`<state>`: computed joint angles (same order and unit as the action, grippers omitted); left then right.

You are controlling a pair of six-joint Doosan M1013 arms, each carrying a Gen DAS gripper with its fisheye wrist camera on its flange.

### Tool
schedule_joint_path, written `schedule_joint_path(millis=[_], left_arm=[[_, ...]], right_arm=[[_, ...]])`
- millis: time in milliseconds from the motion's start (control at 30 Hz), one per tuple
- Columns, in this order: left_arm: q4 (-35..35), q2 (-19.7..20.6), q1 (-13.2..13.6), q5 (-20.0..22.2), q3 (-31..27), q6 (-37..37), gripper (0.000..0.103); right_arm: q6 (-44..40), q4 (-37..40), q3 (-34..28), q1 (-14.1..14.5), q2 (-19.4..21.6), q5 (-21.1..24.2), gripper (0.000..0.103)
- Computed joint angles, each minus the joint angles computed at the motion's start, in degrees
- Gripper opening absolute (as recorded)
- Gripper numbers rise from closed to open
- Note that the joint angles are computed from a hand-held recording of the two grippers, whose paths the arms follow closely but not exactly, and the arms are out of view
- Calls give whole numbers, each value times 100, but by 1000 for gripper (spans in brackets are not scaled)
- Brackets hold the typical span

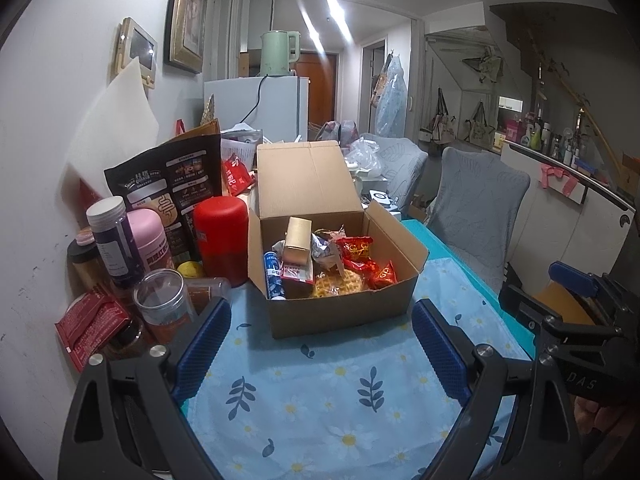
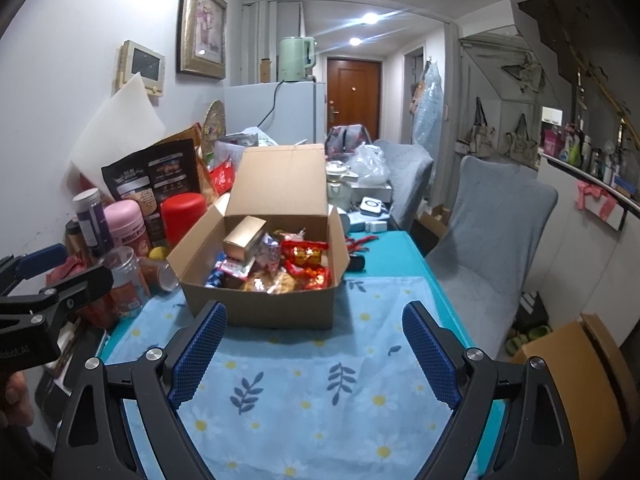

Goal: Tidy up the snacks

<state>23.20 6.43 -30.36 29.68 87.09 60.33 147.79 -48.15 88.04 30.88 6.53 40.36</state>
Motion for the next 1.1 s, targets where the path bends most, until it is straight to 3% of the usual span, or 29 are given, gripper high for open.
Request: schedule_joint_path(millis=[1100], left_arm=[[-181, 142, -54, 150, -116, 388, 93]], right_arm=[[-62, 160, -55, -94, 67, 105, 91]])
